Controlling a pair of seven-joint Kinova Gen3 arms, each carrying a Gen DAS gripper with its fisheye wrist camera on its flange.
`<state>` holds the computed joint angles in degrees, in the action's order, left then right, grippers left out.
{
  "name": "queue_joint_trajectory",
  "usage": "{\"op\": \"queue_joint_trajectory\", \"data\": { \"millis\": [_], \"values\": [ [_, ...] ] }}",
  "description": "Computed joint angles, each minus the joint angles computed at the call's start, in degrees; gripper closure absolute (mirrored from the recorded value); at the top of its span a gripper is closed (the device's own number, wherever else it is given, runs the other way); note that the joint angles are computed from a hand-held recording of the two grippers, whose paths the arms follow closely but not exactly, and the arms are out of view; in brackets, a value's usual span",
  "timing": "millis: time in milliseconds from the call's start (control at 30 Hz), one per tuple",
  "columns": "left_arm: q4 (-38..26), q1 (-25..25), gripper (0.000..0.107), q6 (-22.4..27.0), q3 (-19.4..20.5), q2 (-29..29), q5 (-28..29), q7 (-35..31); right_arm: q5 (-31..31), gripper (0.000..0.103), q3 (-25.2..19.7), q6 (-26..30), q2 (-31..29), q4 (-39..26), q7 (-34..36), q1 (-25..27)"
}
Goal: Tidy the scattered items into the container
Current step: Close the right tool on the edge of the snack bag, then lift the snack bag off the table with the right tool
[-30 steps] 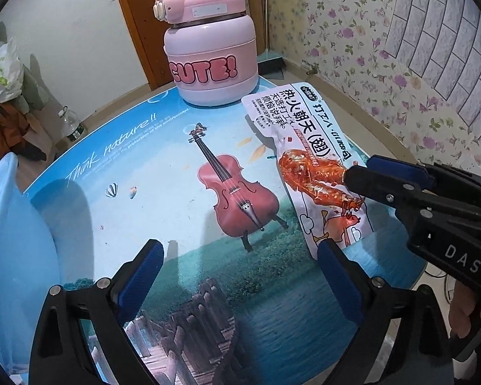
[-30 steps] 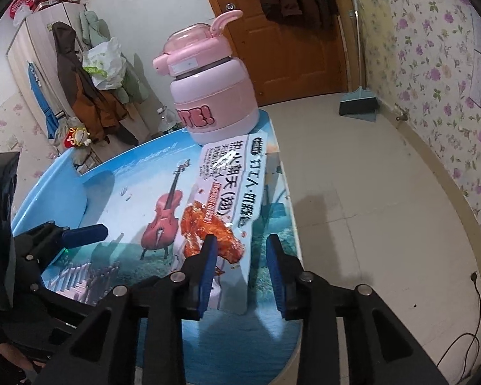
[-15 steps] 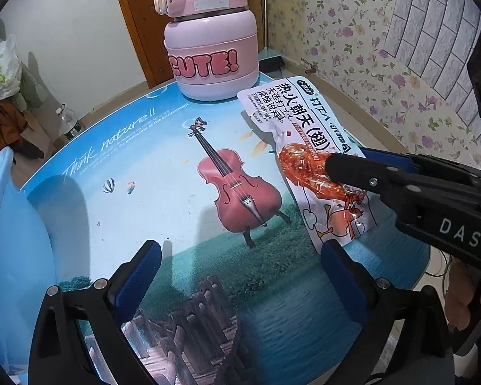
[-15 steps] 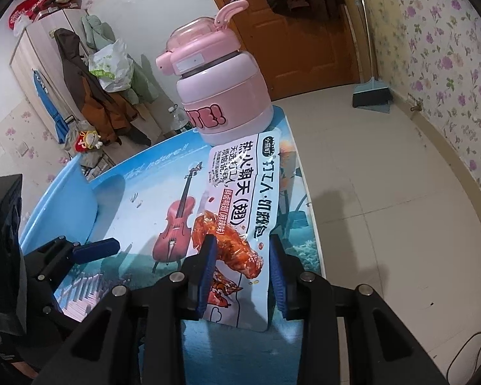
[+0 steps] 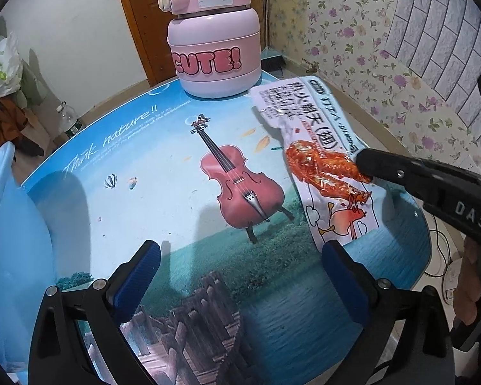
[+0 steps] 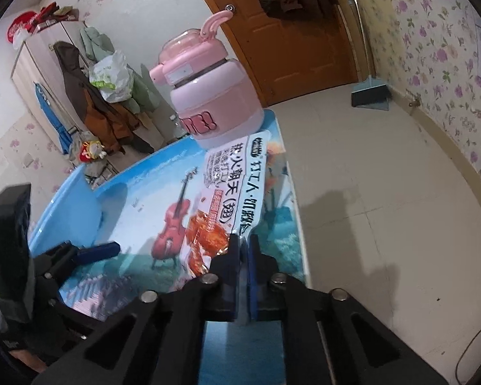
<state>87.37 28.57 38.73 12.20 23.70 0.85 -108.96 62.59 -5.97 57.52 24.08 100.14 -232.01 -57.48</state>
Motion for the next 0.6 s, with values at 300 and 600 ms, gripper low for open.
{"op": "queue_joint_trajectory", "data": {
  "millis": [300, 600],
  "values": [
    [0.62, 1.16, 0.005, -0.08, -0.50, -0.78, -1.48, 1.32, -2.22, 0.098, -1.05, 5.95, 0.08, -1.60, 0.39, -3.69],
    [0.23, 2.68, 0.005, -0.09, -0.71, -0.83, -3.22, 2.79, -7.01, 0.095, -2.79, 8.84, -0.72, -2.51, -0.61, -5.24]
  ]
}}
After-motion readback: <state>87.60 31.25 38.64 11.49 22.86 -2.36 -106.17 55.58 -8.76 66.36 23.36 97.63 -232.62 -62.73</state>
